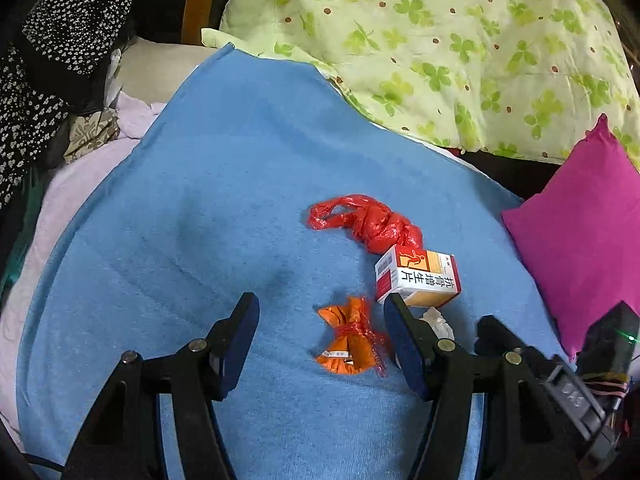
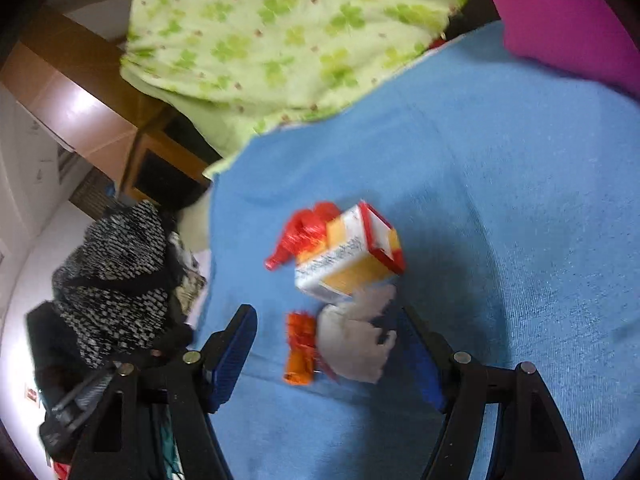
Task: Collect trash
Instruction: 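Grasp the orange wrapper with the left tool while the right tool grasps a white tissue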
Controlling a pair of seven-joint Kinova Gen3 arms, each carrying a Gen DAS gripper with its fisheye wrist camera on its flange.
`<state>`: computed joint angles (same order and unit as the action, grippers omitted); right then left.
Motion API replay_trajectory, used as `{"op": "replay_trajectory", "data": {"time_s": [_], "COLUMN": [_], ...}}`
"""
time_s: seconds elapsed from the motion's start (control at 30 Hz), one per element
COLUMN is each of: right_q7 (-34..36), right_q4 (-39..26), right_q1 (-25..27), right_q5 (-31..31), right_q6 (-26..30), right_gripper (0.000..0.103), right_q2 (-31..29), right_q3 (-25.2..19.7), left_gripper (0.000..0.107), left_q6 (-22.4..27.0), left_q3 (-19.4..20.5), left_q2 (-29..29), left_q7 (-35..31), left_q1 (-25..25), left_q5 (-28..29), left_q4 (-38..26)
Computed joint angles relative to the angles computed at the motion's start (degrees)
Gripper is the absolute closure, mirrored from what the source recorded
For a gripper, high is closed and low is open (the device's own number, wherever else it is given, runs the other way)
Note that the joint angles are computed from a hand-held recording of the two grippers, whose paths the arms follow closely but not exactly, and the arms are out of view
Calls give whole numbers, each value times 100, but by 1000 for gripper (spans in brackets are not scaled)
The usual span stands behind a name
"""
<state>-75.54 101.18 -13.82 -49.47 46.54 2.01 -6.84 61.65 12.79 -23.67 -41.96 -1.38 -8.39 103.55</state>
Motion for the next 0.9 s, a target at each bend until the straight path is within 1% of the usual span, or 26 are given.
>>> {"op": "replay_trajectory", "data": {"time_s": [0.1, 0.23, 0.27, 0.3, 0.33, 0.4, 0.43, 0.47, 0.5, 0.57, 0.67, 0.7, 0.73, 0.77, 0.83, 0.87, 0.9], "right_q7": [-139, -399, -389, -381, -357, -374, -320, -231, -183, -185, -63, -22, 10, 3, -46, -167, -296], "right_q4": [-116, -233, -206, -176, -178, -196, -190, -182, -165, -133, -22, -16, 1, 12, 11, -6, -29], "right_q1": [-72, -116, -85, -45, -10, 21, 61, 115, 149, 167, 267, 301, 315, 315, 332, 248, 135], "right_q5": [296, 466, 385, 274, 225, 264, 195, 97, 52, 67, -99, -181, -243, -247, -186, -31, 169], "right_q6": [39, 177, 177, 189, 241, 309, 336, 373, 362, 259, 155, 193, 198, 188, 179, 94, -21], "right_gripper": [28, 29, 35, 48, 53, 59, 63, 67, 71, 72, 73, 74, 74, 74, 74, 74, 74], "right_q2": [121, 412, 456, 497, 533, 571, 581, 580, 536, 406, 210, 178, 149, 109, 46, 14, -17], "right_q3": [-47, -130, -150, -166, -178, -192, -199, -203, -196, -165, -61, -23, 0, 20, 34, 42, 51], "left_gripper": [42, 42, 42, 42, 42, 42, 42, 42, 42, 42, 42, 42, 44, 46, 61, 64, 72], "left_q6": [-102, -125, -96, -26, 72, 301, 336, 319, 236, 29, -294, -339, -311, -325, -355, -368, -382], "left_q3": [-92, -204, -239, -296, -279, -219, -247, -346, -551, -704, -699, -630, -533, -542, -591, -610, -653], "left_q2": [25, 162, 227, 335, 413, 639, 742, 810, 918, 972, 980, 999, 1049, 1086, 1144, 1171, 1202], "left_q7": [-152, -263, -304, -373, -350, -213, -223, -327, -510, -646, -629, -532, -432, -425, -530, -551, -617], "left_q1": [98, 153, 183, 225, 224, 232, 250, 288, 392, 423, 432, 415, 382, 440, 498, 514, 534], "left_q5": [108, 283, 344, 426, 441, 400, 461, 580, 791, 999, 1046, 992, 912, 886, 932, 956, 1013], "left_q4": [70, 103, 77, 19, -37, -182, -229, -238, -226, -110, 157, 223, 235, 241, 246, 257, 272]}}
